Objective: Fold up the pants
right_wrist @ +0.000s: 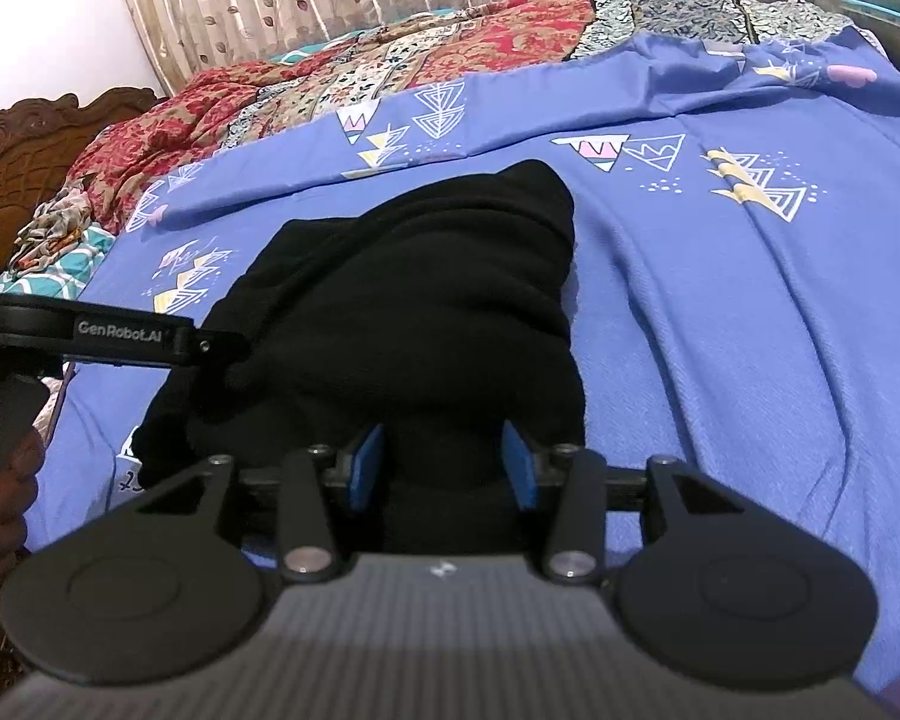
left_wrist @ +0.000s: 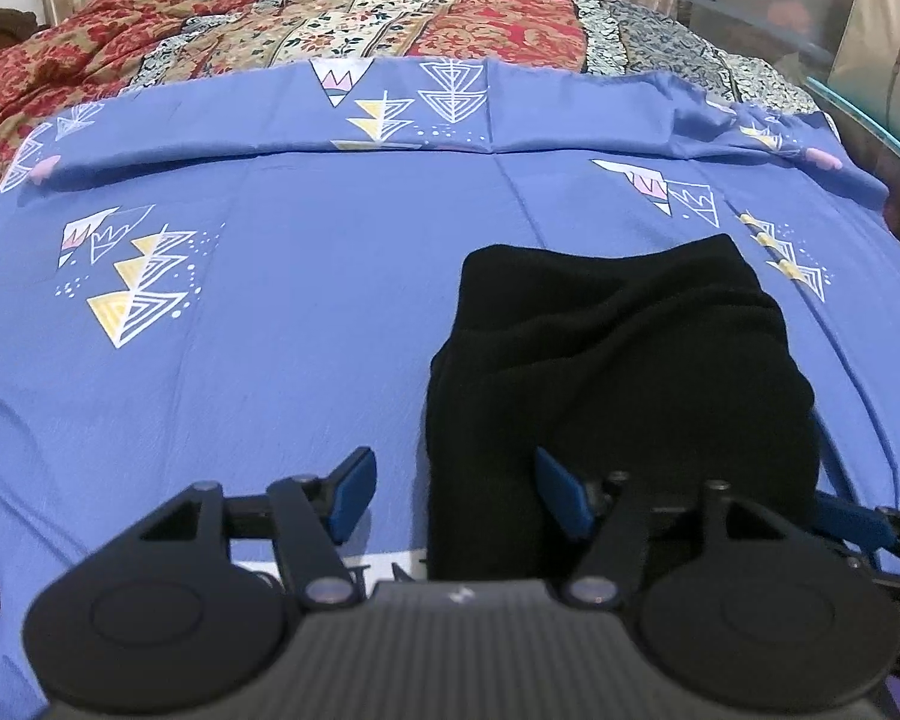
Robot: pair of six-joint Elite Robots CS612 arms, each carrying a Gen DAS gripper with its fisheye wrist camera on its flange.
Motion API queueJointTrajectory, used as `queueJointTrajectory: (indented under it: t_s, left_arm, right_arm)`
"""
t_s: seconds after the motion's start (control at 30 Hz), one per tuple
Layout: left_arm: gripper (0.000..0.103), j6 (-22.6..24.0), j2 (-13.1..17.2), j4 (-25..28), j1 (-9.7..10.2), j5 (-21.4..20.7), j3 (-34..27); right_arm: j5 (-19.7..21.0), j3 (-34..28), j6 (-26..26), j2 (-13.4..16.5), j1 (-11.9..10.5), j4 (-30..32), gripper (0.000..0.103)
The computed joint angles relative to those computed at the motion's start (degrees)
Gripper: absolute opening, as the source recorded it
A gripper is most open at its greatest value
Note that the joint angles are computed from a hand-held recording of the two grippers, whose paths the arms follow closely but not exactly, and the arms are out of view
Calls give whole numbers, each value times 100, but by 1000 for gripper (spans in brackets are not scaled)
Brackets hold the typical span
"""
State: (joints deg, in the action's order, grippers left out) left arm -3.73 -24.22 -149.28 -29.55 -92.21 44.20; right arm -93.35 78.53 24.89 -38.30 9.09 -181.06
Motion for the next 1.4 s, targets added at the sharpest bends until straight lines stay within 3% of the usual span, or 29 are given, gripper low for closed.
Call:
queueJointTrajectory:
  t_s: [0.27,0.47,0.6,0.73,0.87,1.13,1.4]
  left_arm:
    - [73,17,0,-65,-6,132,49]
    - [76,72,10,-105,-6,175,62]
    - [77,64,6,-112,-3,162,71]
    - [77,62,6,-127,7,137,80]
    - [79,58,2,-122,14,112,88]
    - [81,-16,5,-112,28,94,95]
    - [81,-78,-17,-44,44,75,110]
  right_arm:
    - [-163,-41,7,17,40,-12,50]
    - [-797,-45,-465,57,200,-705,50]
    - [-605,-81,-911,91,222,-1044,48]
    - [-259,-184,-1192,126,210,-735,42]
    - [-83,-340,-996,154,161,61,39]
    - [-51,-451,-1053,210,175,249,39]
    - [155,-359,-724,196,142,213,40]
